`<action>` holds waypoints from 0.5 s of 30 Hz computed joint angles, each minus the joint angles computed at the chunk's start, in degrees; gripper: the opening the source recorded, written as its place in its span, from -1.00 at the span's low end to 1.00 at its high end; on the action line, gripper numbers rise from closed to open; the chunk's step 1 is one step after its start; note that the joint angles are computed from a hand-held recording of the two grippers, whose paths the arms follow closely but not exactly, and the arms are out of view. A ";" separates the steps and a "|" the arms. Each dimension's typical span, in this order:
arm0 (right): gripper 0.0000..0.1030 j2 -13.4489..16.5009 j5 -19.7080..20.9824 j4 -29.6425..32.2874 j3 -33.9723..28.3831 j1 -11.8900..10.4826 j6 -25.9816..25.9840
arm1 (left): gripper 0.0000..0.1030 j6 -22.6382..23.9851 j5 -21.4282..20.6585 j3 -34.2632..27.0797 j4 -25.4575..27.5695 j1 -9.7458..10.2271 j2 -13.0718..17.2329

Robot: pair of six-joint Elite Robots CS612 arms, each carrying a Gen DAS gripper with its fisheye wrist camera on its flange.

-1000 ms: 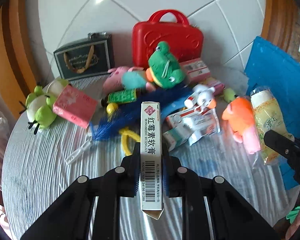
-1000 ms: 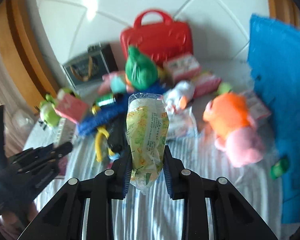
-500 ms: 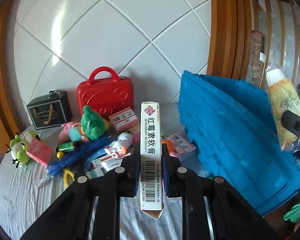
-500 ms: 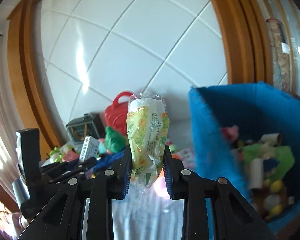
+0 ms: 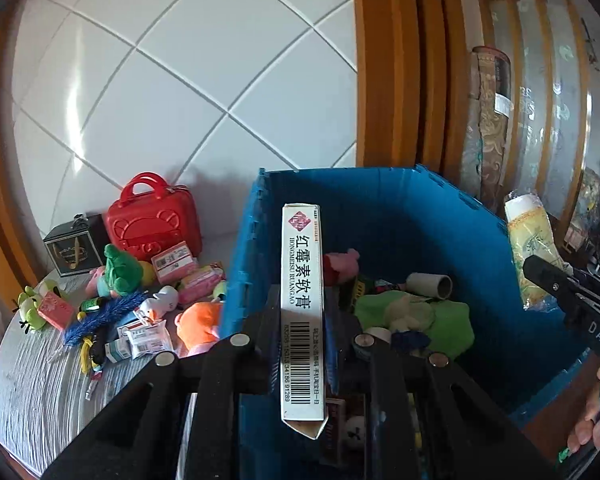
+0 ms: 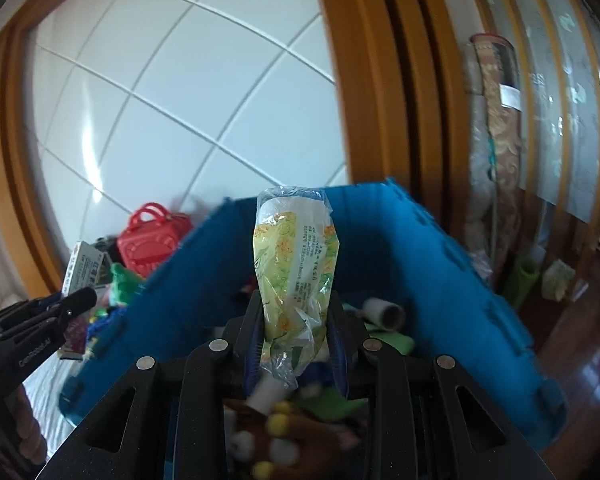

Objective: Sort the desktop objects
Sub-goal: 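Carry the ointment box and yellow-green packet over the blue bin, then open both tools to drop the box and packet into the bin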

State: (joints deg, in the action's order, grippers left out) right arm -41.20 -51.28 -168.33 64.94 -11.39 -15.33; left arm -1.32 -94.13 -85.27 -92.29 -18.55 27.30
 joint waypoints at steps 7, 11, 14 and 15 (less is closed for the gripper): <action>-0.42 1.34 -4.39 4.31 -2.17 -0.99 -3.79 | -0.65 1.55 -0.94 0.37 4.40 -3.74 0.04; -0.42 1.62 -6.37 3.77 -2.32 -0.94 -5.68 | -0.65 0.88 -0.66 0.97 4.52 -4.43 0.05; -0.42 1.57 -7.66 1.68 -1.83 -0.95 -6.32 | -0.65 0.49 -0.32 1.10 4.44 -4.91 -0.01; -0.42 1.53 -7.95 0.84 -1.61 -0.94 -6.46 | -0.65 0.38 -0.45 1.05 4.27 -4.97 0.03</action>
State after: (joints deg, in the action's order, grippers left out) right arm -39.67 -59.23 -167.49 63.33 -12.34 -21.79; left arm -0.94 -94.58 -84.22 -88.02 -23.52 27.33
